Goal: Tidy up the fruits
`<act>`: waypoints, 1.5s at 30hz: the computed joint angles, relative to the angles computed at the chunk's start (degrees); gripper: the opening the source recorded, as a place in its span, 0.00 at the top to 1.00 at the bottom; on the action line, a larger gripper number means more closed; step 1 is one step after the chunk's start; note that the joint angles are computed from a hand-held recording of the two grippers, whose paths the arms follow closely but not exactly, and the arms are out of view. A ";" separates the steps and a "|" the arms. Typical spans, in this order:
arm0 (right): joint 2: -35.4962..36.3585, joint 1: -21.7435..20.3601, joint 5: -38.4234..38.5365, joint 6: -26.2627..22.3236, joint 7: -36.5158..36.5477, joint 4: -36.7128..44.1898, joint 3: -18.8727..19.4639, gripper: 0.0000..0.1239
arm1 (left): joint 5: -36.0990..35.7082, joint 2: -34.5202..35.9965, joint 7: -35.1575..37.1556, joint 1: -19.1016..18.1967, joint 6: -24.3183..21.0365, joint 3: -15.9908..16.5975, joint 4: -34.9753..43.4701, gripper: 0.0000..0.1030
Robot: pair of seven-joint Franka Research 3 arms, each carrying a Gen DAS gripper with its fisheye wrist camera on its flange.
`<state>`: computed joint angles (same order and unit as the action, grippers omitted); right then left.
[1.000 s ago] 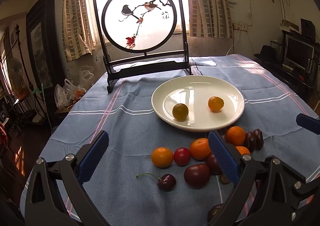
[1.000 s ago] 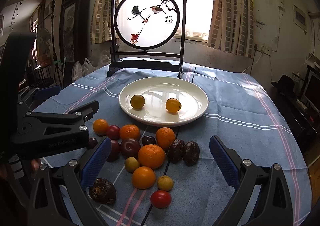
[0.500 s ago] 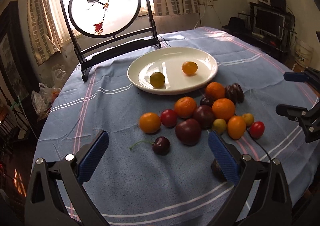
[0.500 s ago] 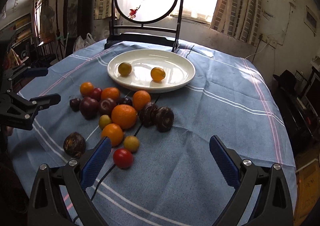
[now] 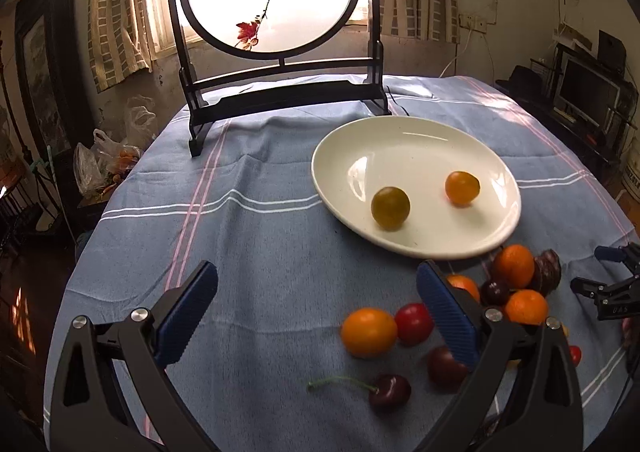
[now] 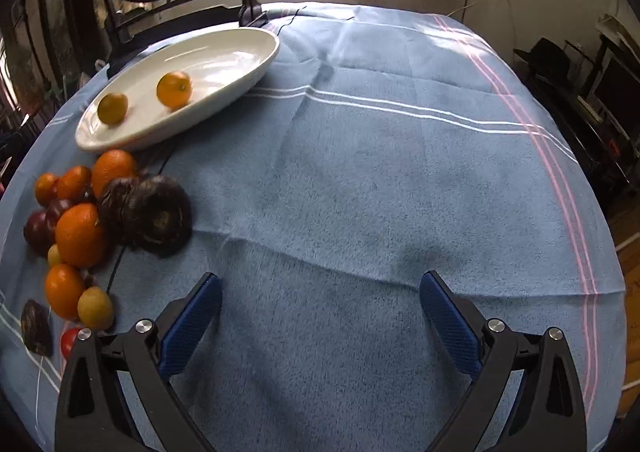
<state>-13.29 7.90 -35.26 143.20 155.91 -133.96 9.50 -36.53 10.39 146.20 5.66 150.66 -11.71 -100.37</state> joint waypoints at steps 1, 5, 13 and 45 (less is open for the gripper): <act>0.49 -0.07 -0.99 -0.86 0.50 0.52 0.52 0.20 | 0.72 1.38 -1.61 -0.33 0.29 0.19 1.63 0.05; 0.47 0.42 -0.20 -0.70 0.05 0.63 0.01 0.20 | 1.04 5.18 -4.90 1.00 -0.14 -0.88 6.20 0.05; 0.42 0.53 -0.18 -0.73 0.03 0.62 -0.10 0.20 | -4.31 5.05 -1.65 4.69 -0.96 -3.30 7.13 0.05; 0.34 0.57 -0.37 -0.63 0.35 0.51 -0.06 0.20 | -3.86 4.95 -3.62 4.67 -2.69 -3.01 5.91 0.05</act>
